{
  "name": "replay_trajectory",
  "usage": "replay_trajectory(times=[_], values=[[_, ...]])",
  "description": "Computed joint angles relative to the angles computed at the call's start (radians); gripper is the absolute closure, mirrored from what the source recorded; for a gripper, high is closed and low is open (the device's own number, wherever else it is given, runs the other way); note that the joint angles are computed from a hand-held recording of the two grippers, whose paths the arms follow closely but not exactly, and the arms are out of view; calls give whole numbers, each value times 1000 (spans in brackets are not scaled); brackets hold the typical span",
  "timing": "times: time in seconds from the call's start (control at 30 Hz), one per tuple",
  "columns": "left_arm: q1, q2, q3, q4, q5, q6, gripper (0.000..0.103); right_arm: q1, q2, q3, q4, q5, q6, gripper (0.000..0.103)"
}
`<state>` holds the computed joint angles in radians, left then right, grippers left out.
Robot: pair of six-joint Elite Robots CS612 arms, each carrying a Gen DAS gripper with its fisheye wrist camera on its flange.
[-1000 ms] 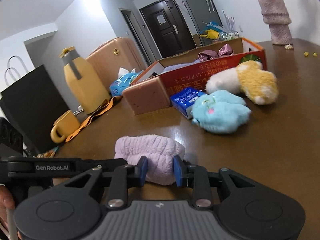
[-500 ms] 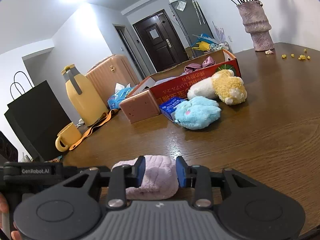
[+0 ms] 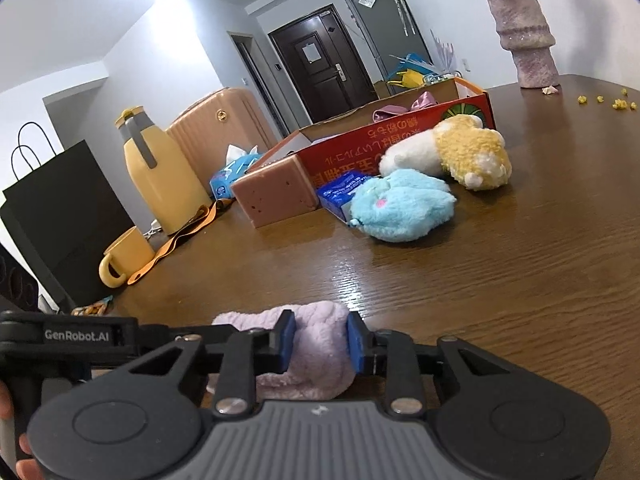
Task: Organize soft objects
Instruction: 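Carry the lavender towel with the right tool into the box and release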
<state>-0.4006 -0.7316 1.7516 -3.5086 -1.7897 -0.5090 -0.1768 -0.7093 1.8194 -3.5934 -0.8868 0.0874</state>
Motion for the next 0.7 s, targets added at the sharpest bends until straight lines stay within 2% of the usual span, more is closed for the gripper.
replay_trajectory(times=[0.1,0.2,0.3,0.37,0.43,0.53,0.63,0.7], values=[[2,1,-19,-21,2,43,86,5,-6,-21,2,-7,-8,81],[16,10,-77,-62,-15,118,86,9,0,-80,-43,-5,-5,81],[47,34,-204,-33,-61,181,86,21,20,-201,-34,-15,20,81],[62,62,-303,14,-58,223,86,35,42,-308,15,-41,20,81],[79,108,-431,114,-59,248,86,56,78,-432,102,-80,-3,81],[101,191,-635,313,-54,236,86,96,154,-629,285,-174,-72,81],[112,277,-815,488,-6,242,86,131,241,-828,516,-260,-113,81],[111,315,-891,599,38,272,85,144,291,-933,649,-276,-110,81]])
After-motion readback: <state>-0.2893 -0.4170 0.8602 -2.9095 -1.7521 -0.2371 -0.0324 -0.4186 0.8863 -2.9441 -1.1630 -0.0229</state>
